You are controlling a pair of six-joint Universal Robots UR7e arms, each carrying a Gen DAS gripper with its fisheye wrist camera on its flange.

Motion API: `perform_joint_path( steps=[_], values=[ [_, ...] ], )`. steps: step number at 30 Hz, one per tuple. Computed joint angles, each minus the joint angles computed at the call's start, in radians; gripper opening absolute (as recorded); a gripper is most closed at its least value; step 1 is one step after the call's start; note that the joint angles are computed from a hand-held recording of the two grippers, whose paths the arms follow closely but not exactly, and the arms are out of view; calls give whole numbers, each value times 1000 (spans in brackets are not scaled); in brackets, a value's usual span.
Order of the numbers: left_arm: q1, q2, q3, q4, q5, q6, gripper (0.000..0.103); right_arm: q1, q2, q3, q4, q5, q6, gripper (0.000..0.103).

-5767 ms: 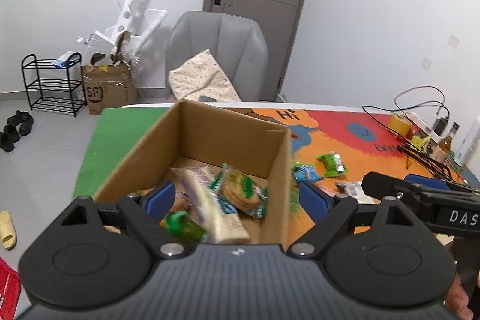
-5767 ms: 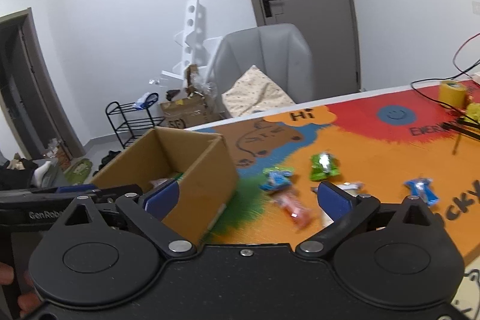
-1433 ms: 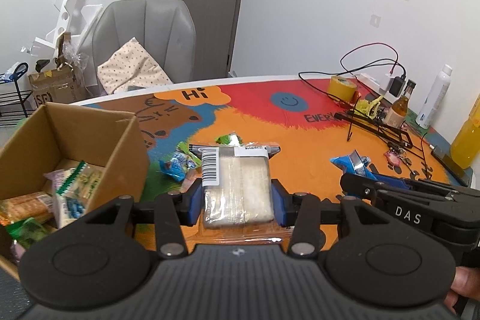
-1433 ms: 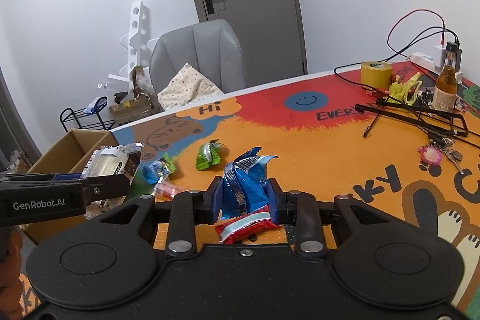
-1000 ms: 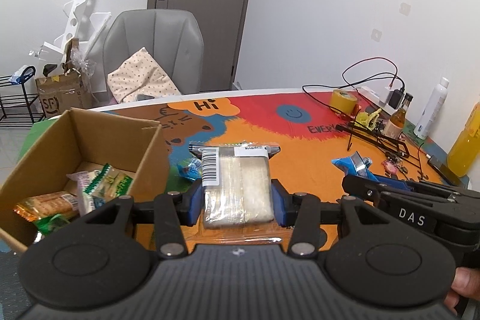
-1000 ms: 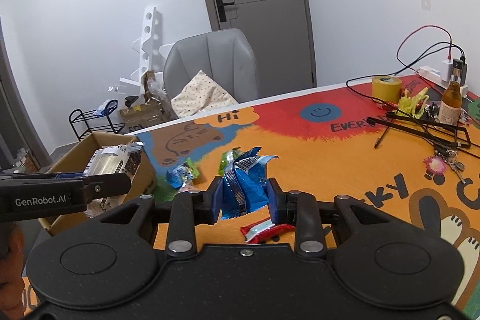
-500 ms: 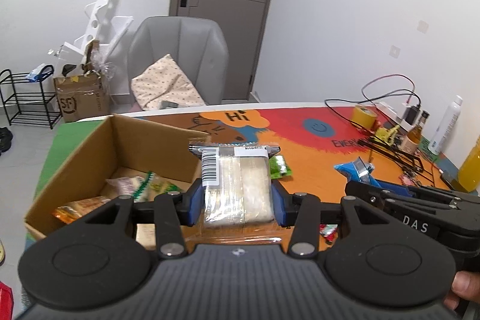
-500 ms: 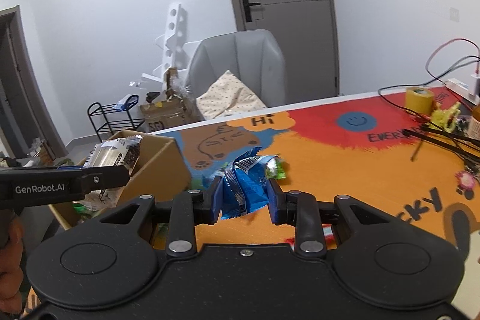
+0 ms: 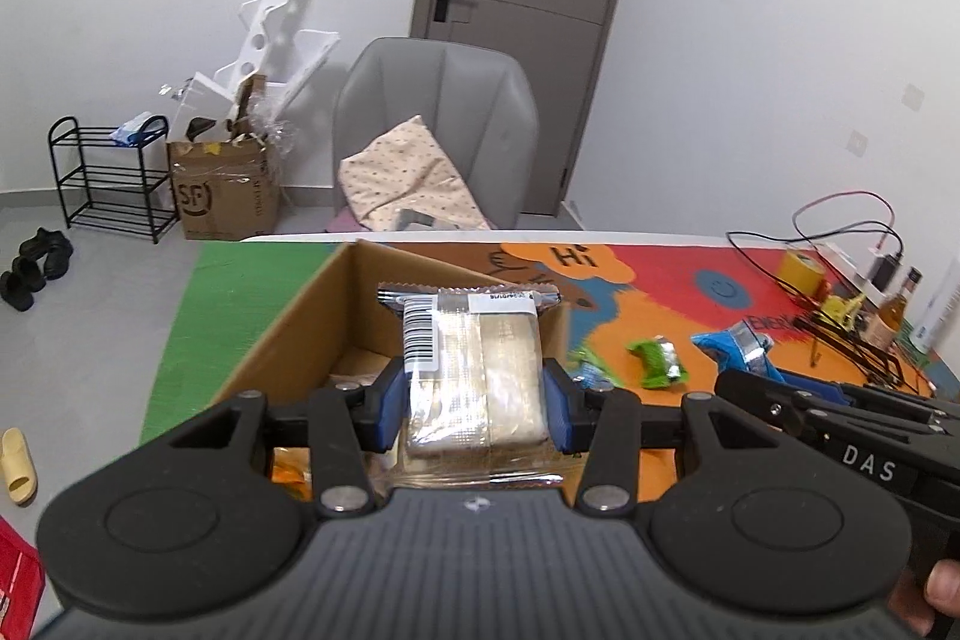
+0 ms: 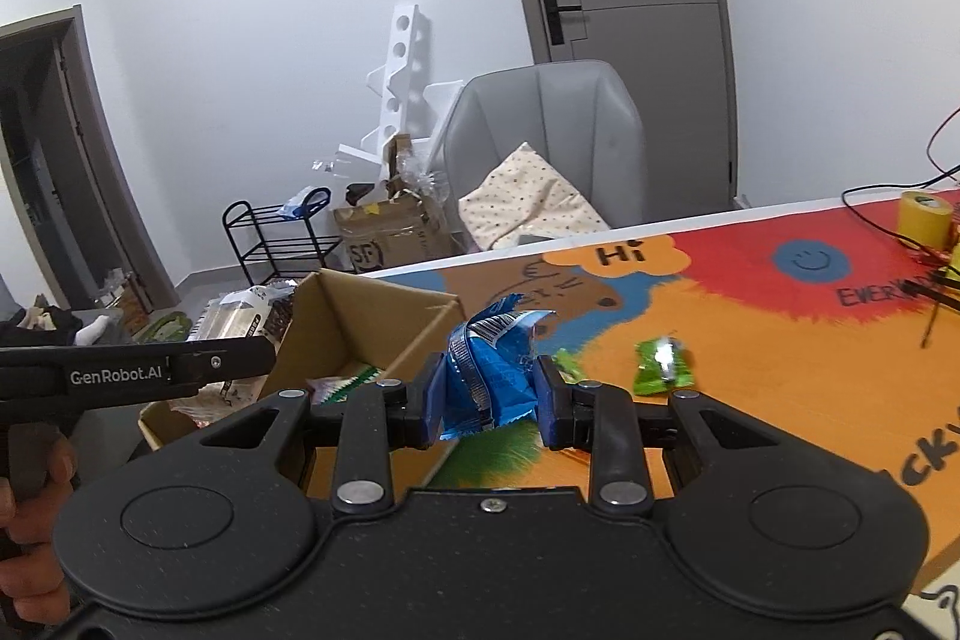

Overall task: Organize snacks
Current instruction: 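Carry both snacks over the cardboard box and open both tools inside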

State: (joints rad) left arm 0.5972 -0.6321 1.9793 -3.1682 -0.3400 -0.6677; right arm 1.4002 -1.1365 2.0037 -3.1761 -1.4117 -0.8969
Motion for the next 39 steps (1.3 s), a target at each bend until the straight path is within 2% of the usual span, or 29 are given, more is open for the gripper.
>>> perform_joint_path(
  steps=[9, 20, 30, 31, 34, 36, 39],
  values=[
    [48, -25, 22, -67, 9, 37, 45, 42, 52, -10, -33, -6, 13, 29],
    [107, -25, 7, -108, -31, 105, 45, 95, 118, -47, -41, -36, 15, 29],
    [104, -43, 25, -135, -12, 121, 50, 117, 159, -99, -4, -32, 62, 29],
    [104, -48, 30, -132, -11, 117, 51, 119, 160, -104, 5, -32, 67, 31],
    [104, -58, 35, -108, -13, 96, 53, 116, 161, -101, -19, -24, 101, 55],
    [105, -63, 37, -104, -16, 92, 58, 109, 152, -94, -20, -16, 101, 56],
    [100, -58, 41, -118, -5, 98, 71, 100, 141, -85, -22, -21, 114, 57]
  ],
)
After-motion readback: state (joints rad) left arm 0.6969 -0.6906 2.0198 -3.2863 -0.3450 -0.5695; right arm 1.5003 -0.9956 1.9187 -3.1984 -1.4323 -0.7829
